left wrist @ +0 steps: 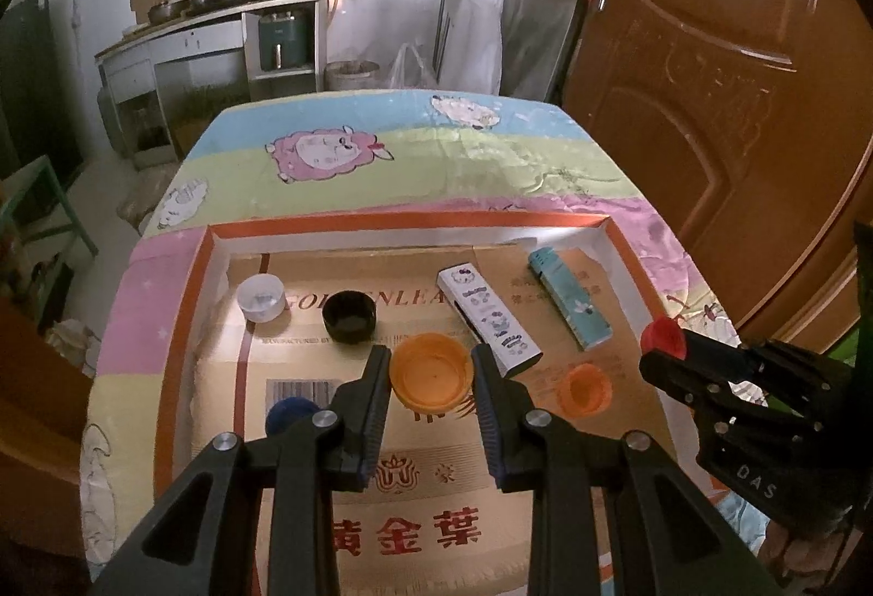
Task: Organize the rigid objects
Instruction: 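Lower the orange and red caps with both tools into the box lid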
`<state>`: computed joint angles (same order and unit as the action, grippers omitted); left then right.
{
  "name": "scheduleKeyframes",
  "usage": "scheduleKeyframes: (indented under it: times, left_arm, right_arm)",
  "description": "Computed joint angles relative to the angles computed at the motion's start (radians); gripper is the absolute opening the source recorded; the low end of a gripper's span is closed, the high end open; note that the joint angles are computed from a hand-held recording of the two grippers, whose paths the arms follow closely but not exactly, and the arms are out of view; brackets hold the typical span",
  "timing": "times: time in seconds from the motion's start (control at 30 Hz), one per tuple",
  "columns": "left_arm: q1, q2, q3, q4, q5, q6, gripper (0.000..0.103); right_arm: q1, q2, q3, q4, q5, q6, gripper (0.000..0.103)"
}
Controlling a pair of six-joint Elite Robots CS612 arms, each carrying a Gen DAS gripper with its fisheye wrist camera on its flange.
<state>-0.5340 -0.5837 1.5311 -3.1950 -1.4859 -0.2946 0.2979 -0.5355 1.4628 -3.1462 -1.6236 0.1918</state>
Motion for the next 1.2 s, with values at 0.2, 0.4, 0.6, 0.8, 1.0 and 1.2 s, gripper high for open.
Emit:
scheduleKeyframes:
  times: [0.2,0.4,0.6,0.8,1.0,1.2]
  left_arm:
    - [0.003,0.011,-0.013,0.02,-0.007,0.0,0.03]
    - [0.002,0.02,-0.026,0.044,-0.009,0.006,0.03]
    - [0.002,0.03,-0.039,0.071,-0.015,0.015,0.03]
    - [0.002,0.037,-0.047,0.085,-0.014,0.017,0.03]
    - [-0.001,0.042,-0.047,0.082,-0.004,0.028,0.03]
    - [-0.004,0.043,-0.046,0.08,0.003,0.044,0.03]
  right_arm:
    - [0.005,0.008,-0.011,0.016,-0.012,-0.017,0.031]
    - [0.008,0.014,-0.018,0.034,-0.016,-0.028,0.031]
    - [0.01,0.018,-0.024,0.052,-0.012,-0.04,0.031]
    - [0.011,0.025,-0.033,0.068,-0.003,-0.04,0.031]
    - [0.013,0.028,-0.036,0.069,0.0,-0.042,0.031]
    - [0.014,0.03,-0.042,0.08,0.012,-0.045,0.031]
